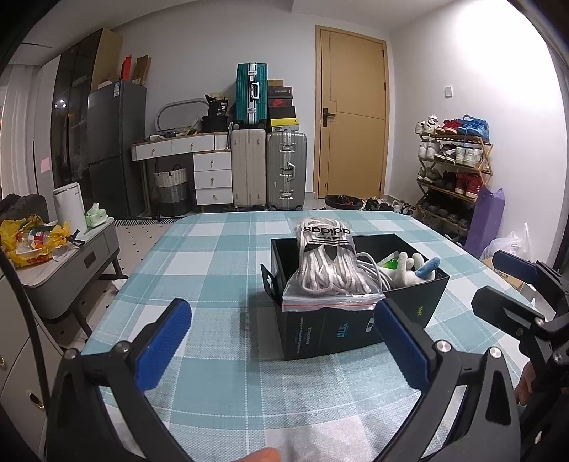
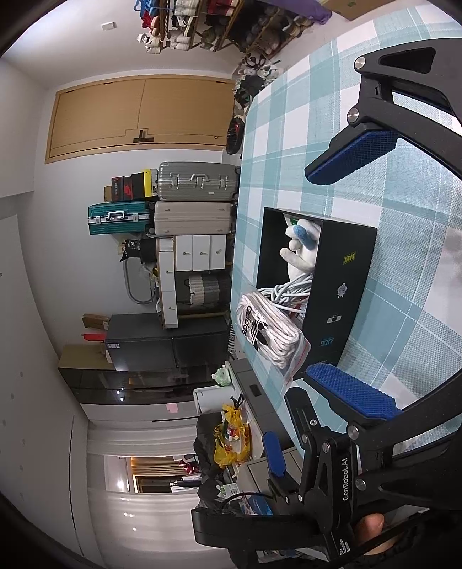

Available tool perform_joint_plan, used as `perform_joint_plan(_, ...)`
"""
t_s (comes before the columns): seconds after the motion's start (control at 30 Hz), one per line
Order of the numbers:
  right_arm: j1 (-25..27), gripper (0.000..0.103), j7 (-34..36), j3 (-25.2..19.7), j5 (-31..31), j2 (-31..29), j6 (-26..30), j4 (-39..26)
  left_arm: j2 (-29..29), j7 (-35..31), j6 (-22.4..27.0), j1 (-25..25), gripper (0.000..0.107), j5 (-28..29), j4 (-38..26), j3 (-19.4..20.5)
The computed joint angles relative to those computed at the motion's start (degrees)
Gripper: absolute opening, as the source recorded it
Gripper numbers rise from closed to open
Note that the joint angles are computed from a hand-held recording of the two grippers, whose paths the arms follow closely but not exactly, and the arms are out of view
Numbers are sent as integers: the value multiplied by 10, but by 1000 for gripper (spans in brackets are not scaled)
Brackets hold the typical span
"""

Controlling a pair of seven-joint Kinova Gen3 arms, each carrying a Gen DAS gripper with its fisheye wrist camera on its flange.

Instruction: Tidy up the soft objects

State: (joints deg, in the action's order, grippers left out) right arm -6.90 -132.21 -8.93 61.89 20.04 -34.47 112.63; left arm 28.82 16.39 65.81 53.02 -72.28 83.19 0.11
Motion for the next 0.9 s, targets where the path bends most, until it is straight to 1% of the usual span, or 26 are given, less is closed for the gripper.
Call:
perform_joint_plan(0.17,3,102,-15,0,18,4,-2,-6,0,5,6,3,103,-1,-1,0)
perform_joint_plan(0.43,-1,102,-7,2,9,5,-3,-6,1,4,11,5,103,-4,-3,0)
perform_joint_plan(0.9,0,102,-8,3,12,4,-5,-5,-1,5,9,2,103,-4,-2,2)
